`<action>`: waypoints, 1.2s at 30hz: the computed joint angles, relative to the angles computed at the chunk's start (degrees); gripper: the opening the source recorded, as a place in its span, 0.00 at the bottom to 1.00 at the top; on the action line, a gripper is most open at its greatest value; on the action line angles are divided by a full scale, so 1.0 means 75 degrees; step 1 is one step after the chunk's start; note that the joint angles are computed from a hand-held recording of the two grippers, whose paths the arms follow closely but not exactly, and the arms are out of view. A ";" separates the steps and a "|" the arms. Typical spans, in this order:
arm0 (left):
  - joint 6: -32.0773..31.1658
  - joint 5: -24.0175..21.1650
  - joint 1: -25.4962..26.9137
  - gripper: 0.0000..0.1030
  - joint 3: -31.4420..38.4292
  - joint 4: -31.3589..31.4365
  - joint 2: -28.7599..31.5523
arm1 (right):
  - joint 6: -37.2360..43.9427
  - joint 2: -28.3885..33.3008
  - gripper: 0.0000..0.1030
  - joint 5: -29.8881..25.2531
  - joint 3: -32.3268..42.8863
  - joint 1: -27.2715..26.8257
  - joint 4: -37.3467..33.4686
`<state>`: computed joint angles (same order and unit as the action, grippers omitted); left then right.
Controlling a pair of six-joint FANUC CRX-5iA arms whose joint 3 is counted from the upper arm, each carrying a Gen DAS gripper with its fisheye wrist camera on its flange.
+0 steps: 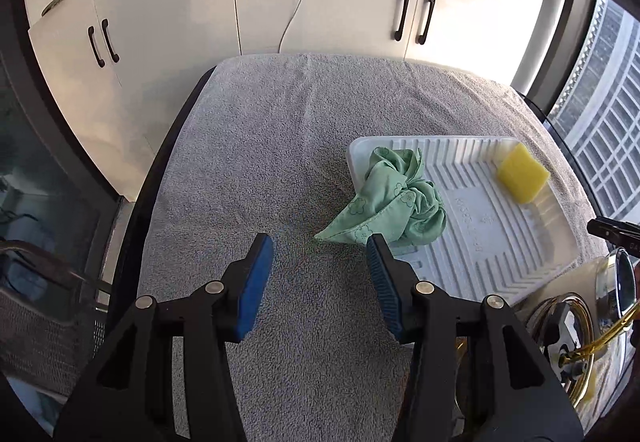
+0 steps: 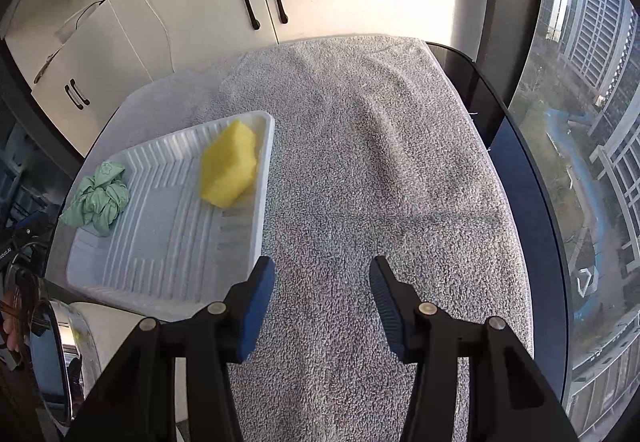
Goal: Organize soft objects
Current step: 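Move both open tools back toward the remaining items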
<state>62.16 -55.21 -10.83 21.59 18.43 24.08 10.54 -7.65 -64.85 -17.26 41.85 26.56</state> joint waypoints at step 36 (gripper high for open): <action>-0.2290 0.1019 0.1047 0.46 -0.5241 0.0603 -0.3745 | -0.4003 -0.1295 0.58 -0.2238 -0.1400 0.4712 0.0535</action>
<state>44.99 -47.57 -2.98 -17.72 22.96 -4.00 -19.48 -17.36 -81.63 -27.76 77.19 30.57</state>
